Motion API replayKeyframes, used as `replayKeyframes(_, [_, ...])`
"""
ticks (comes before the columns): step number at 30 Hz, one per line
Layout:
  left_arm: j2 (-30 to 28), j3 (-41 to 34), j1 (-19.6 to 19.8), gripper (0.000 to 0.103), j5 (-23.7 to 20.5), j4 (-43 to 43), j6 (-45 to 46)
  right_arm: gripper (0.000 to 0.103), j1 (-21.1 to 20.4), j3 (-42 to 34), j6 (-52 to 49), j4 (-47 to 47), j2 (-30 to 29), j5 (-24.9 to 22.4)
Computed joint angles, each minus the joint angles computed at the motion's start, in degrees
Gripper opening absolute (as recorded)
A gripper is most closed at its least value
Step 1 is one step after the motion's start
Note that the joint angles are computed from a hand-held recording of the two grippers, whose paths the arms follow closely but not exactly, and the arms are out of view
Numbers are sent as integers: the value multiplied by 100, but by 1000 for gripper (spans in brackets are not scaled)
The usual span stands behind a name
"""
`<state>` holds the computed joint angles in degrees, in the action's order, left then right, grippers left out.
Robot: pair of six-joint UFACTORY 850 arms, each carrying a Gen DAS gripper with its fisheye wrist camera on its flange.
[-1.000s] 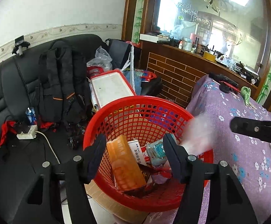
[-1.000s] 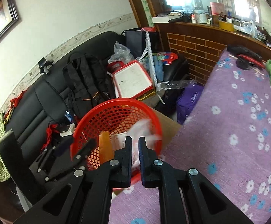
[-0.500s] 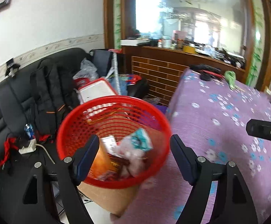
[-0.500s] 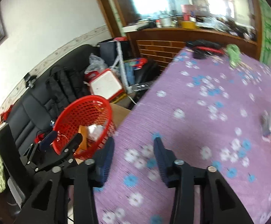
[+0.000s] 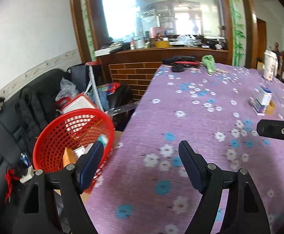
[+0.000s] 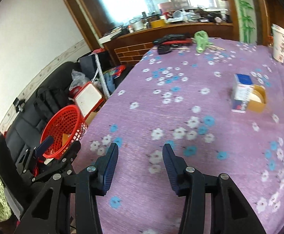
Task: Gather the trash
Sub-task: 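Move both tools back over the table toward the blue-and-white box and tape, then grasp the blue-and-white medicine box with the left gripper while the right grasps the yellow tape roll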
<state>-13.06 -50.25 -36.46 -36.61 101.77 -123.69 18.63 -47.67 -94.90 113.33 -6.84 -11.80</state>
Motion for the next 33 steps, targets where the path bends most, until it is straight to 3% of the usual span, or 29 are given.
replayKeyframes(14, [-438,-686,-662,79,-226,-624,1150,51,-977,874,-647,720,793,-603])
replayKeyframes(21, [-719,-1329,-764,79,590,-1250,2045,51,-1809,1333,-837,1151,1310,-744])
replayKeyframes(26, [-1105,-2173,-789,79,1324,-2234,3158,51,-2520,1569,-609,1083,1517,-938])
replayKeyframes(33, [-2372,-4045,-860,79,1295,-4803,5692,50,-3033,1701,-238,686,1505,-1206])
